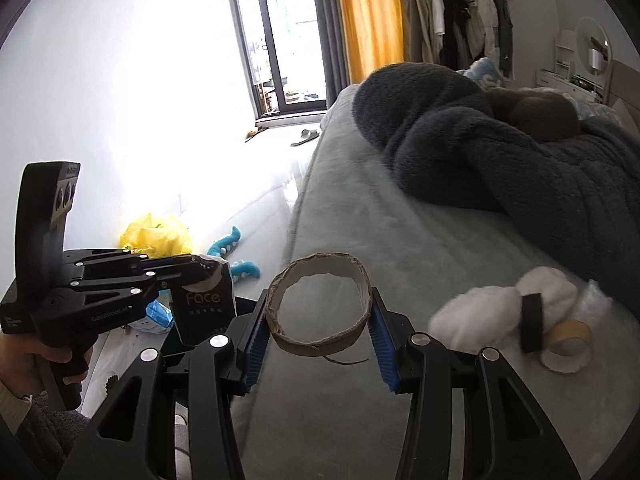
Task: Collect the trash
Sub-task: 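Carry both items over the teal bin and open both tools to drop them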
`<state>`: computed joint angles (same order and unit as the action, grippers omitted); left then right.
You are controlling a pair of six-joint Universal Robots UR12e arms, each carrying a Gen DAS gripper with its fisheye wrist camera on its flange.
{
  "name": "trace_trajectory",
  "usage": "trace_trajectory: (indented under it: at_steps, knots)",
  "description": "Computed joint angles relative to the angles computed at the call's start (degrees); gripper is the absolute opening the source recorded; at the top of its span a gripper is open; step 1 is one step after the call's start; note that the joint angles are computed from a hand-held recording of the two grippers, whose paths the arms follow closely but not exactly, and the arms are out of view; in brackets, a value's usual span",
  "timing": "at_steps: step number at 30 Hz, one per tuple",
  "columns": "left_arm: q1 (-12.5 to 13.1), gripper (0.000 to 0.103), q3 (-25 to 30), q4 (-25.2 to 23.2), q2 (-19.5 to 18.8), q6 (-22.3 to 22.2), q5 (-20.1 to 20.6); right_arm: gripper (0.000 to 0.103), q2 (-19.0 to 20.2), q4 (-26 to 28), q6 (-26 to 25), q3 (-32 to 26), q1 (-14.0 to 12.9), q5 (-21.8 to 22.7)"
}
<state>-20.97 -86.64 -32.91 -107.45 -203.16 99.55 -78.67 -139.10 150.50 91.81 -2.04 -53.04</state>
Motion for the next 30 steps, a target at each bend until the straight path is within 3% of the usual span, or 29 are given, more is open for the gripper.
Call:
trace_trajectory:
  at_steps: [10,18,24,27,29,30]
  knots:
    - [2.6,0.013,-4.8,-3.3,2.8,-1.9,-1.1,0.047,0.8,2.7,-1.2,-0.9,4.3,-0.2]
    - [5.4,0.013,-8.4,-9.1,4.6,-4.6,-6.9,0.047,1.8,5.9,-2.2,-1.5,7.4,-2.0]
    - [6.7,0.015,-10.0,-13.3,5.2,-4.3,-9.6,0.047,2.9,8.4,-2.3,-2.5,9.2,-3.7]
    - [7.0,0.024,-10.5,-15.0,5.5,-4.0,-10.1,0.047,3.4,9.5,-2.2,-3.0,10.0,-4.3]
    - [7.3,0.052,-10.9,-15.2,5.9,-4.1,-10.2,0.047,3.7,10.1,-2.4,-3.2,10.5,-4.8]
    - [7.4,0.058,-11.1,-15.0,6.1,-4.2,-9.9,0.047,3.9,10.4,-2.4,-3.4,10.9,-5.1]
